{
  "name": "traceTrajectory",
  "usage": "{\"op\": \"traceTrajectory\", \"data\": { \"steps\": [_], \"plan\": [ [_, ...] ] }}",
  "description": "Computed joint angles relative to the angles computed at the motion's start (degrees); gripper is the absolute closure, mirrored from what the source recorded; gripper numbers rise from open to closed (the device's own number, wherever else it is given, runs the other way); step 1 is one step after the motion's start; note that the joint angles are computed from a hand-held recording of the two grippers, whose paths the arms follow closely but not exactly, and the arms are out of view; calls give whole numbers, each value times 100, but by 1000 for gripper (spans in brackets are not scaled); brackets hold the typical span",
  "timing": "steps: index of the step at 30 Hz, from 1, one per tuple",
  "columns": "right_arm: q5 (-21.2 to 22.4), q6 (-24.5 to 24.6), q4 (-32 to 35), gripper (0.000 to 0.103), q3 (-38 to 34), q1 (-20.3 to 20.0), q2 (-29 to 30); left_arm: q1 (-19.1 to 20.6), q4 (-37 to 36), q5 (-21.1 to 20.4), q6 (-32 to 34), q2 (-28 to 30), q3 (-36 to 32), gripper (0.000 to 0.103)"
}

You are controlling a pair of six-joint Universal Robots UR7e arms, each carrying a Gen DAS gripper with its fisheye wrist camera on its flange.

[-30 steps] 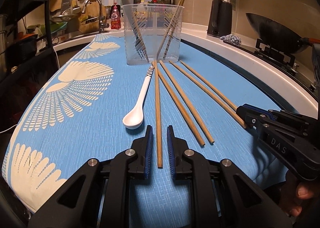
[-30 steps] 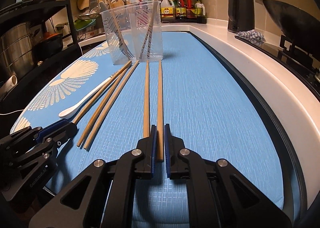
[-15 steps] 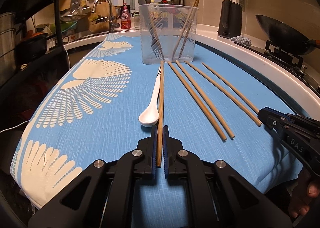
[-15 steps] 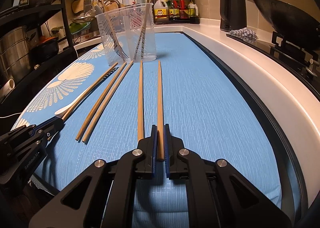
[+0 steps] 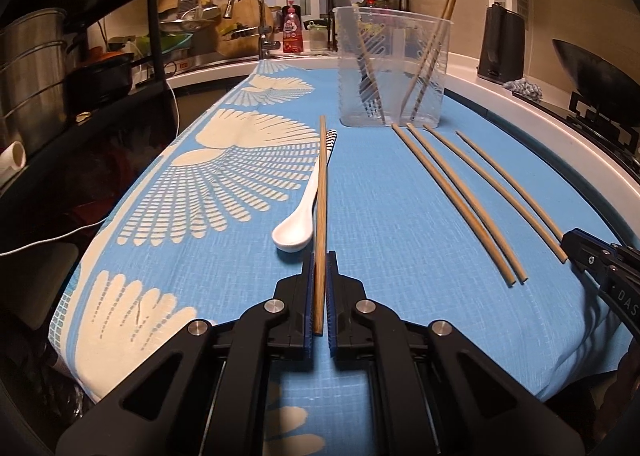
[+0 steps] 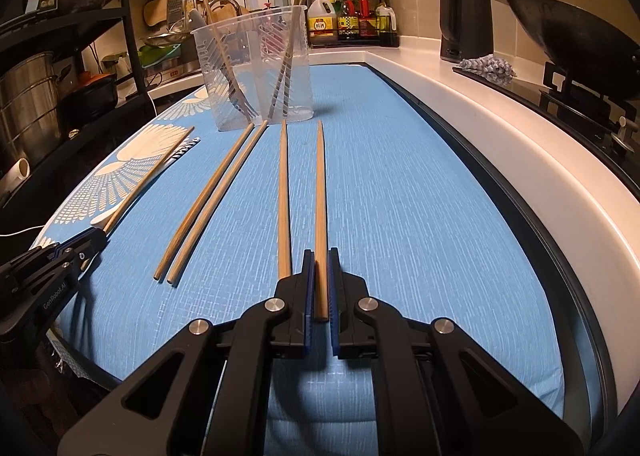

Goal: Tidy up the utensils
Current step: 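Close the right tool on a wooden chopstick while the left tool grasps another chopstick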

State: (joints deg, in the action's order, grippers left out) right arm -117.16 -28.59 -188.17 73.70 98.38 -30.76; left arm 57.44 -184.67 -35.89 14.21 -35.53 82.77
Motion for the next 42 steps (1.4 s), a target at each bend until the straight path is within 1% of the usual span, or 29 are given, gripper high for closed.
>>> {"op": "traceTrajectory", "data": {
  "steps": [3,5,7,12,13,15,18,26,42],
  "plan": [
    [-11,7,-59,96,16,6,7,21,106,-289,-17,-107,111,98],
    [-48,18,-126,96,34,17,19,6,32,-537,170,-139,199,98],
    [-148,-10,-236,96,46,46,49,-10,-4,-632,377,-98,189,98],
    [-204,16,-343,96,109,58,40,51,50,-789,125,-143,219,96],
    [-194,28,-329,95,113,55,35,56,37,-817,81,-152,233,95],
    [-171,59,-308,94,130,51,20,60,-19,-885,25,-162,276,89],
    [-139,47,-279,94,131,40,6,37,-116,-834,109,-117,275,87],
    [-106,-48,-209,93,49,34,35,33,-209,-808,88,-85,265,87],
    [-145,-69,-153,93,-72,42,93,22,-279,-745,122,-44,229,87]
  ]
}}
